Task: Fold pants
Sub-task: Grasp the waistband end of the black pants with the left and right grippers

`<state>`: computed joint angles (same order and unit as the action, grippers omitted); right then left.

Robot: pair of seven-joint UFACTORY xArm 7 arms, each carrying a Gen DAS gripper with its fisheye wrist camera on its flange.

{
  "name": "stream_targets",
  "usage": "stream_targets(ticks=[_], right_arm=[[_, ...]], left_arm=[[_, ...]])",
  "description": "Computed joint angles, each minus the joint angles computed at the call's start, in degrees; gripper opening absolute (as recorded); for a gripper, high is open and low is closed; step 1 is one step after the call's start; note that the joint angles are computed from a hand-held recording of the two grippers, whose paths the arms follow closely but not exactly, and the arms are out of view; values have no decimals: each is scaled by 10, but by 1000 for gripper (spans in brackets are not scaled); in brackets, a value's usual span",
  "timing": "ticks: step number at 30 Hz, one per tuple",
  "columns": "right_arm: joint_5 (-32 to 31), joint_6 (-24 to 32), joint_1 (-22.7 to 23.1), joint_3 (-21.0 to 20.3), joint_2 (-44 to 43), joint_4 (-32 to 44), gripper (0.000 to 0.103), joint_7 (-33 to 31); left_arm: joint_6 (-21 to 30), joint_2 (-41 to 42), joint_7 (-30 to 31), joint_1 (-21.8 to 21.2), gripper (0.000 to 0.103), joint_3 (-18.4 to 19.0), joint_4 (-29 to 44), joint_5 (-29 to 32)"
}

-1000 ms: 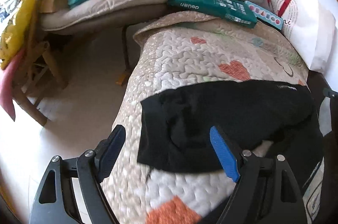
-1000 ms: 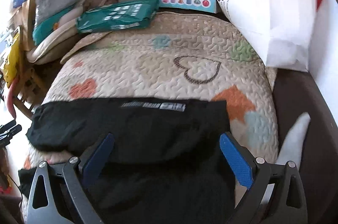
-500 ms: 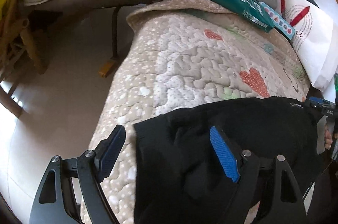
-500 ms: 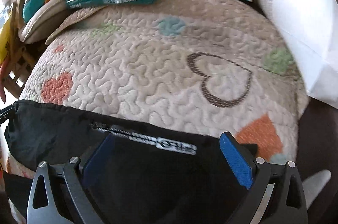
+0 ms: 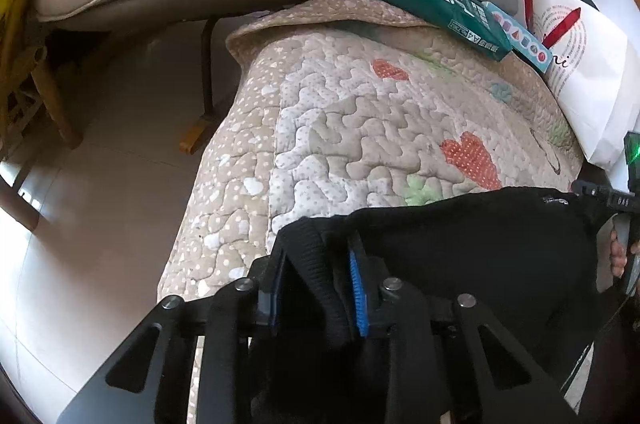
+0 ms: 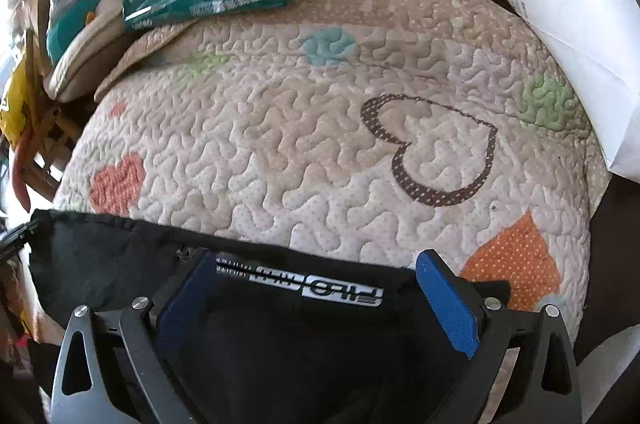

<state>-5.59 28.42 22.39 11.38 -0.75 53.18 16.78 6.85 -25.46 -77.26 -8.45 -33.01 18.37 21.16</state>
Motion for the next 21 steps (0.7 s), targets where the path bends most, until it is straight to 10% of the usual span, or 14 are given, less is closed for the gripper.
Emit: stream_targets(ticks=[14,17,19,21], right_arm=[[15,31,21,9,74,43,90,-113],[32,20,24,11,66,33,64,-126],[43,28,32,-1,59,35,8,-126],[80,38,17,9,49,33,8,-141]], left_arm=[[109,-29,-46,-12,23,-16,47,78],[114,-28,-54,-19,23,-11,49,88],[125,-28,-60,-23,23,-11,52,94],[128,-34,-70,-28,22,-9,51,98]])
